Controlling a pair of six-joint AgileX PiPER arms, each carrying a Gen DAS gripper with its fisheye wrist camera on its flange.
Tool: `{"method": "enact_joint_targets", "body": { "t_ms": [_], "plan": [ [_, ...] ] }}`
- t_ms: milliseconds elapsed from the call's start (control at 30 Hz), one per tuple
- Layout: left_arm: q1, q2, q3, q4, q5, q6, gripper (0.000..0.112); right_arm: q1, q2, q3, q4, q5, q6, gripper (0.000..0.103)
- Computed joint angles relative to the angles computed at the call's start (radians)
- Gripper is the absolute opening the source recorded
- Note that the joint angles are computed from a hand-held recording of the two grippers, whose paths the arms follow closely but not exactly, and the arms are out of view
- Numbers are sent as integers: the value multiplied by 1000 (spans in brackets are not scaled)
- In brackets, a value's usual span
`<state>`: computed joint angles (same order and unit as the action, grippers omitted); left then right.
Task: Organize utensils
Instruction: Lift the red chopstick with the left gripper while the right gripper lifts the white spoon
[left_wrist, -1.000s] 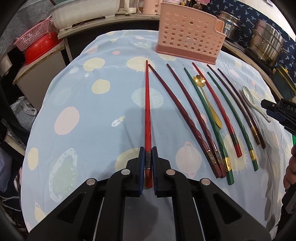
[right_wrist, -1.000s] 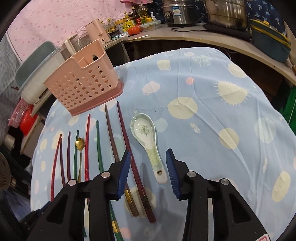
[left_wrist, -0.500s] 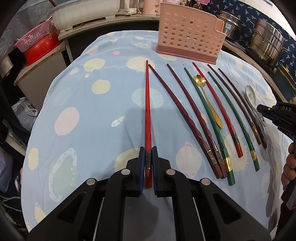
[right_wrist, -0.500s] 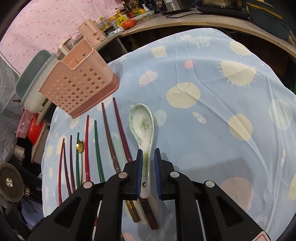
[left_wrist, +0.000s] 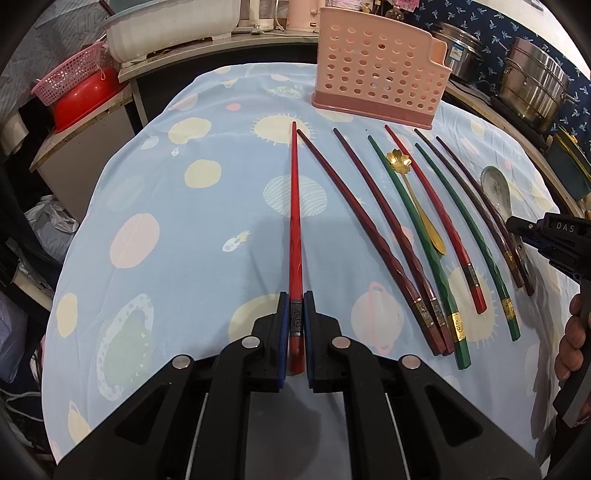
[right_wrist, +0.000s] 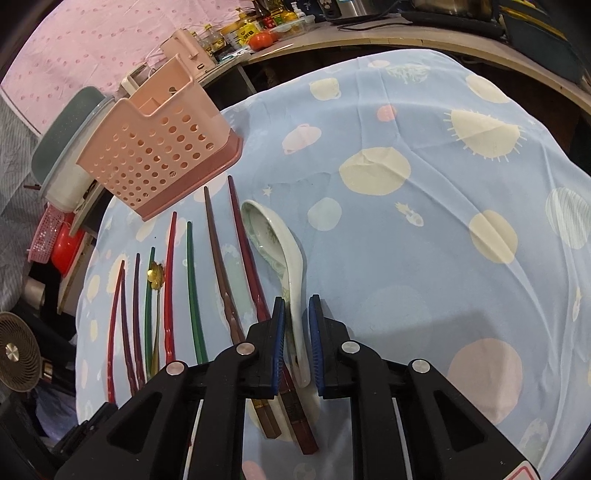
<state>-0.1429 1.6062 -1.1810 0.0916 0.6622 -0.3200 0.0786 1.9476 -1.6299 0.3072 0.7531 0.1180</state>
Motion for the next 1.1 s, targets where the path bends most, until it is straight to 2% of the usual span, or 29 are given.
{"method": "enact_joint_targets", "body": {
  "t_ms": [267,433,700,900,1100],
  "plan": [
    [23,-2,-12,-63,17,54,7,39,-36,30,-87,-19,11,8],
    [53,-16,-19,-138,38,111,7,46,-102,54,-137,-13,35,8],
    [61,-83,-13,-144,54,119,7,41,-221,91,-140,5,36,8],
    [69,-115,-85,-124,105,111,7,30,-260,62,-120,33,16,8],
    [71,-111,-245,-87,177,118,7,25,-247,-15,-112,80,-1,8]
  ]
}}
